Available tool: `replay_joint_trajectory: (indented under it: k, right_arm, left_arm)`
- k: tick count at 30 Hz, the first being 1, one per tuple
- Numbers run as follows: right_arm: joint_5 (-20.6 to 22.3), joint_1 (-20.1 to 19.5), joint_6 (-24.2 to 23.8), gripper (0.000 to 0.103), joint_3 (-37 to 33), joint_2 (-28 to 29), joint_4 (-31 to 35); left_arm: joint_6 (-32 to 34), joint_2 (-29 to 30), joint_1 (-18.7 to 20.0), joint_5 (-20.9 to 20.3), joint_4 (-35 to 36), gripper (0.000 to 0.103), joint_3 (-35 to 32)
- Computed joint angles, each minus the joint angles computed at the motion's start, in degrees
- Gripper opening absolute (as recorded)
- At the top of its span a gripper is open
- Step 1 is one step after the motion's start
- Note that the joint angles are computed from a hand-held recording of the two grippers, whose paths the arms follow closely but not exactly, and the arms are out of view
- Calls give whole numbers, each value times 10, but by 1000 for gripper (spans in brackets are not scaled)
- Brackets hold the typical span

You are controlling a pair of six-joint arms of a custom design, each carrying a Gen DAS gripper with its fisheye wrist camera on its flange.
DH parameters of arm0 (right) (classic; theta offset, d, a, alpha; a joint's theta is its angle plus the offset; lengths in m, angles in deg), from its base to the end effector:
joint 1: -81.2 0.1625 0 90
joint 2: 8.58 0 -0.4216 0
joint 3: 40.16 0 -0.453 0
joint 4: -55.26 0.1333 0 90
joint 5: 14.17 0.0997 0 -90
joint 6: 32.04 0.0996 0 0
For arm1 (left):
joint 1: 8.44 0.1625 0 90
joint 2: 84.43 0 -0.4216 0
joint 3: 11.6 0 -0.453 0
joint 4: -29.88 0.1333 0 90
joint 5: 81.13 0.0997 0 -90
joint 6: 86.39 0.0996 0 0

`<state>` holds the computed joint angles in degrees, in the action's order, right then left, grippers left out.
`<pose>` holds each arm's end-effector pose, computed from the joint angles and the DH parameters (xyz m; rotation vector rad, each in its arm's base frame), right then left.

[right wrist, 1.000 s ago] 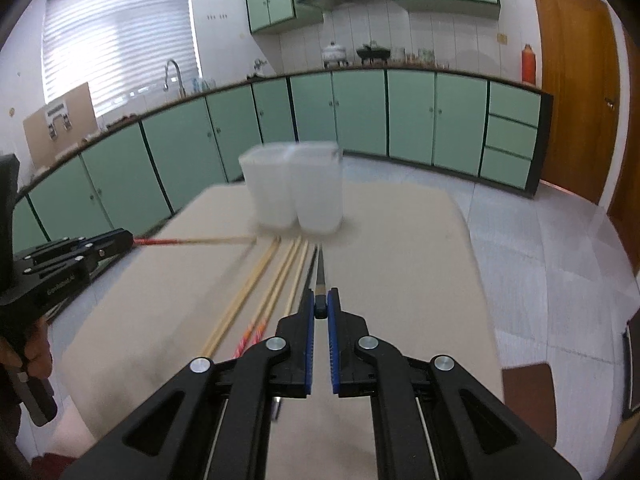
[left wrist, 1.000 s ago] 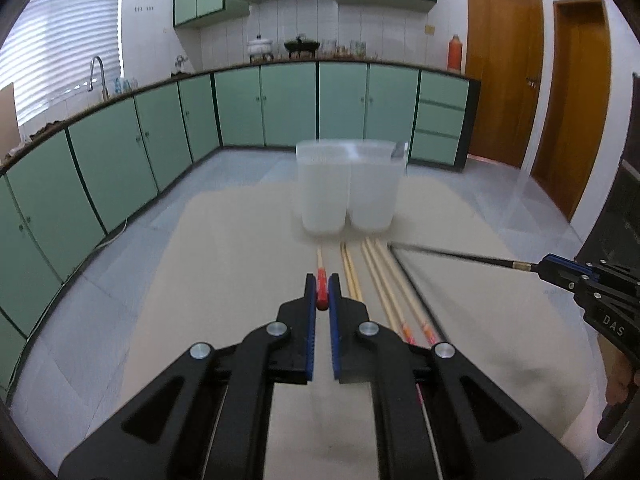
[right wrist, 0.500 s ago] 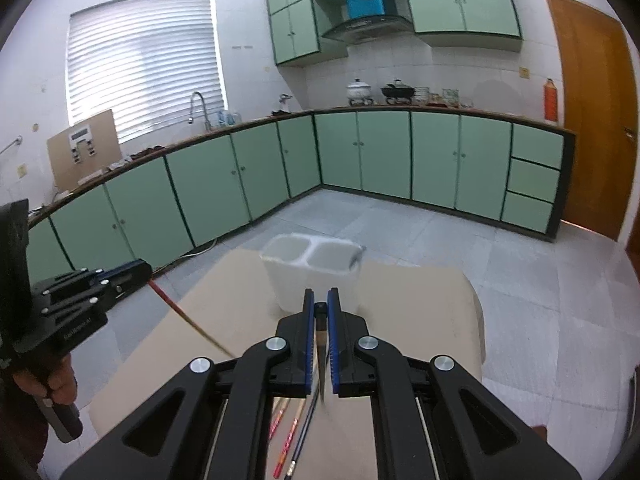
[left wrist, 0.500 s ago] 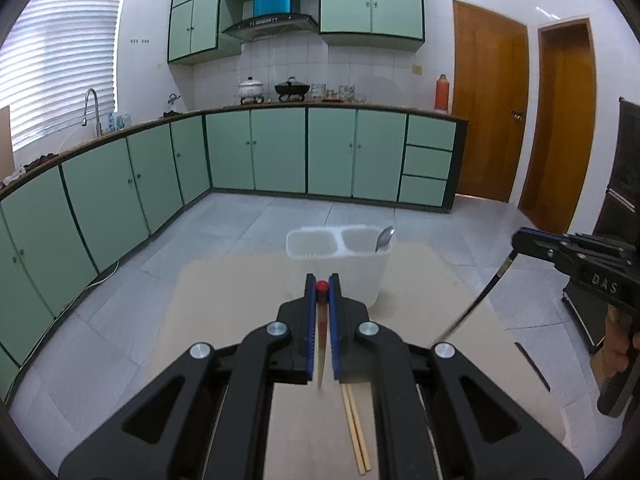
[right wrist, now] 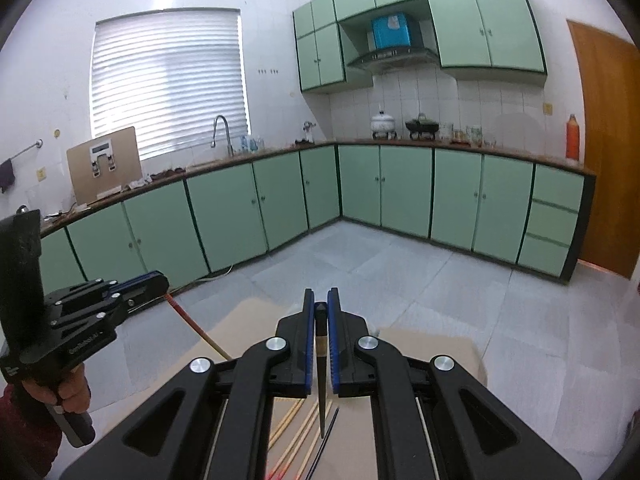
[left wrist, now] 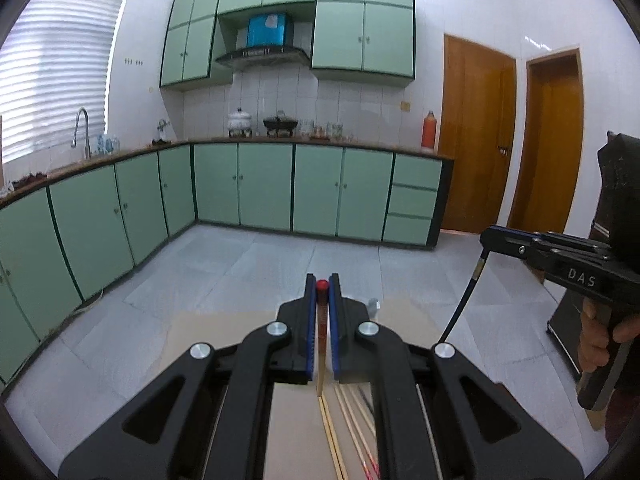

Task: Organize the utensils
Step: 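Carry both chopsticks to the white holder and drop them in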

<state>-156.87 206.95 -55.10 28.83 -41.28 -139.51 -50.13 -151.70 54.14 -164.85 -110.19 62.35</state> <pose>0.5187 -0.6279 0.1928 0.3862 -2.0295 1.4314 -0.2189 -0.7351 0.4952 1.4132 2.3905 -1.0895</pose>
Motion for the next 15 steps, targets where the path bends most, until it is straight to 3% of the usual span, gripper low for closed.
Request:
replay_joint_trajectory:
  k: [9, 15]
  right_arm:
    - [21, -11, -79, 6, -138, 53, -15]
    - [32, -32, -88, 6, -219, 92, 12]
  left_arm:
    - [1, 72, -17, -6, -26, 5, -86]
    - [-1, 123, -18, 5, -26, 5, -134]
